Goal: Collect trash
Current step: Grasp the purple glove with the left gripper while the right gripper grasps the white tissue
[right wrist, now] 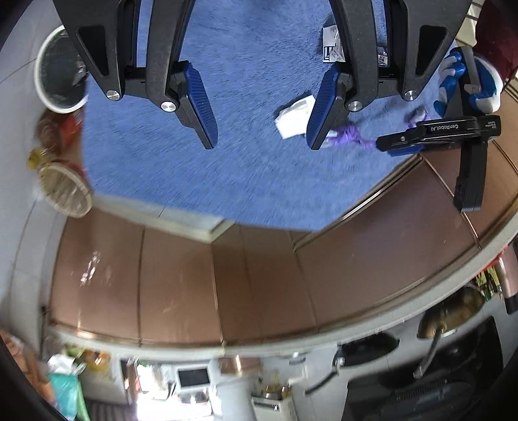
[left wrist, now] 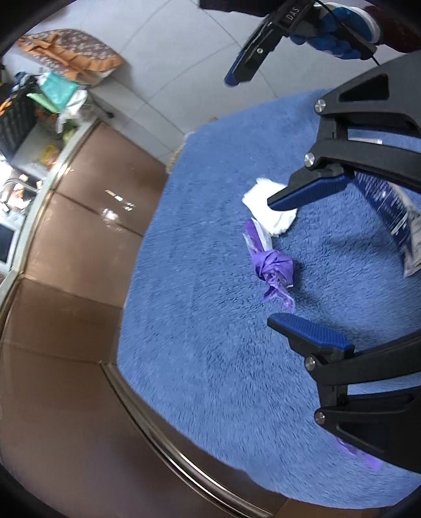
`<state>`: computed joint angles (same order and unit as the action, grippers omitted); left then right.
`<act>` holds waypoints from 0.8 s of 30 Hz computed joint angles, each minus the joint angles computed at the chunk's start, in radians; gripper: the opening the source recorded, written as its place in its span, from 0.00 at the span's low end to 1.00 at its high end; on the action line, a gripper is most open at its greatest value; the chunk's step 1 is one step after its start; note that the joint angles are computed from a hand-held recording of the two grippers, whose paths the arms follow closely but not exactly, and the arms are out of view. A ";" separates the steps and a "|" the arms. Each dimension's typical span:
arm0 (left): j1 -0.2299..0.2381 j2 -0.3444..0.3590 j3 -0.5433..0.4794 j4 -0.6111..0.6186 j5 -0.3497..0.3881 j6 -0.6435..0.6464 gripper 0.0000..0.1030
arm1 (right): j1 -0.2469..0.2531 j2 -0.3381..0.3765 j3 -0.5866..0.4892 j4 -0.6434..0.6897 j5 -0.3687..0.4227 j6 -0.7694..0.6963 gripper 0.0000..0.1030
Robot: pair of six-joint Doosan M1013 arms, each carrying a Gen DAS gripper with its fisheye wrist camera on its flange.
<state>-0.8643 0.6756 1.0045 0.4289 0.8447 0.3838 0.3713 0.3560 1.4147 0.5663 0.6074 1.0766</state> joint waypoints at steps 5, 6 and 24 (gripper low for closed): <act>0.017 0.024 -0.012 -0.061 -0.028 0.088 0.62 | 0.012 0.067 -0.053 0.008 0.081 -0.006 0.53; 0.019 0.028 -0.015 -0.068 -0.031 0.100 0.62 | 0.014 0.079 -0.062 0.007 0.096 -0.007 0.53; 0.049 0.070 -0.043 -0.183 -0.062 0.234 0.49 | 0.035 0.192 -0.167 -0.003 0.232 -0.015 0.44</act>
